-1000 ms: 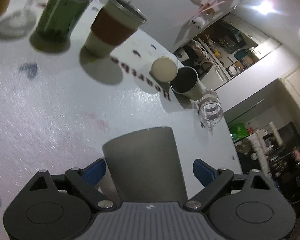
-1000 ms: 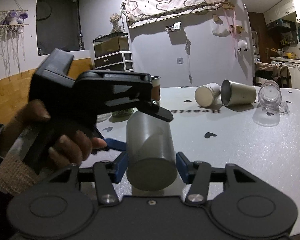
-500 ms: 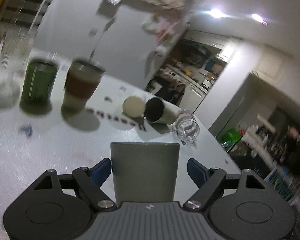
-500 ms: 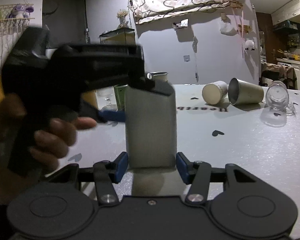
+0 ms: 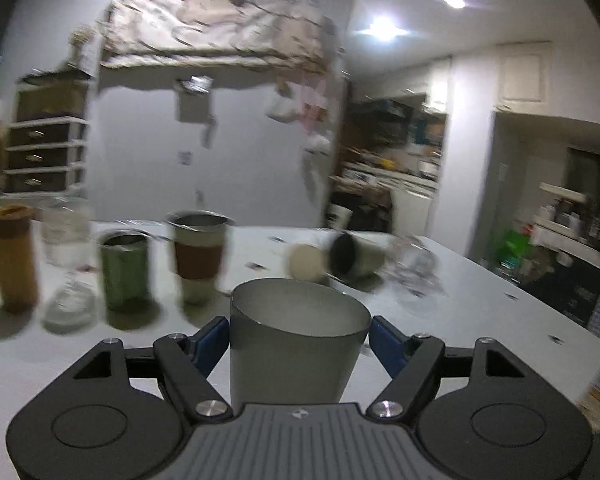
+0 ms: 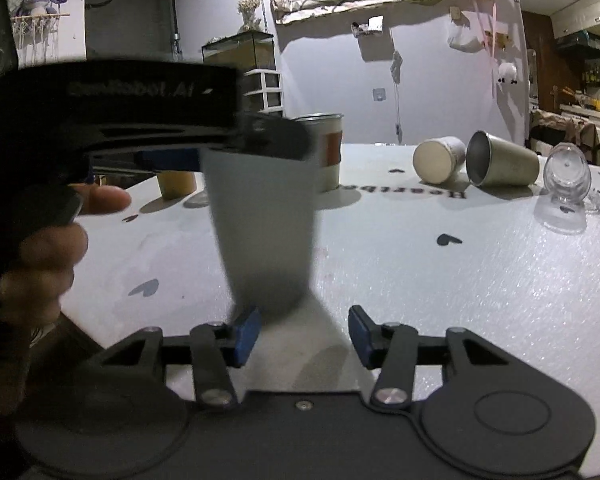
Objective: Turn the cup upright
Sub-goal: 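Open the right tool to release the cup while the left tool holds it, then carry the grey cup with the left tool and set it upright beside the brown wooden cup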
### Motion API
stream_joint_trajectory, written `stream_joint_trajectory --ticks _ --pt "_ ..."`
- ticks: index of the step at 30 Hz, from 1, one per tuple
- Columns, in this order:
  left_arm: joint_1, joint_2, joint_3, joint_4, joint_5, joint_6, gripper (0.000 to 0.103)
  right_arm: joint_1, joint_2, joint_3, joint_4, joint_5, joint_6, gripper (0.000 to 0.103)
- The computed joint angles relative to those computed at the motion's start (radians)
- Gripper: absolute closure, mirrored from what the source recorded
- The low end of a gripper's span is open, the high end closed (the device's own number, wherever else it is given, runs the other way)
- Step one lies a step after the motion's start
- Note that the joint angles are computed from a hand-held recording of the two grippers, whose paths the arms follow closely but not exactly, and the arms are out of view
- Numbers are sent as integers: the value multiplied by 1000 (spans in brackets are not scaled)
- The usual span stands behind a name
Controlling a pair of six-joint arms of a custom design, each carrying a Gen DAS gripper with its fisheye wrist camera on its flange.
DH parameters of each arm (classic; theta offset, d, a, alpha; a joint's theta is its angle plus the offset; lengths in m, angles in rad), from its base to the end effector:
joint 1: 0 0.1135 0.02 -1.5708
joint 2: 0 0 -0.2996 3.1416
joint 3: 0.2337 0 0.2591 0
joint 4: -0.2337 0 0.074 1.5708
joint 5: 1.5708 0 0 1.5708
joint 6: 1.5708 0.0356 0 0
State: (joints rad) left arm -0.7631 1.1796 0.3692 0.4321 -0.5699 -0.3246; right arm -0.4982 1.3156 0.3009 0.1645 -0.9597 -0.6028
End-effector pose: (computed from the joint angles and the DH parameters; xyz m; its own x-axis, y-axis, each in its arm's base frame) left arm 0.1720 -0.1379 0.2108 -0.3230 -0.0626 -0.9443 0.1230 0.9866 -0.1075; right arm 0.1814 -0.0655 0.1500 -0.4300 -0.1364 -0.8925 -0.5394 0.8315 0.1329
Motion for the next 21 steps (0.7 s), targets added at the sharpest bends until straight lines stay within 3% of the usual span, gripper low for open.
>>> stream_joint_trajectory --ticks 6,11,14,21 --pt "272 -23 3 21 -36 82 26 1 -7 -3 6 2 11 51" --pt "550 -6 31 25 43 95 26 3 -7 -4 5 6 14 48" --pt "720 -11 52 -10 164 50 26 10 -3 -5 16 13 28 47" --pt "904 41 67 40 258 44 26 30 6 -9 38 29 45 46"
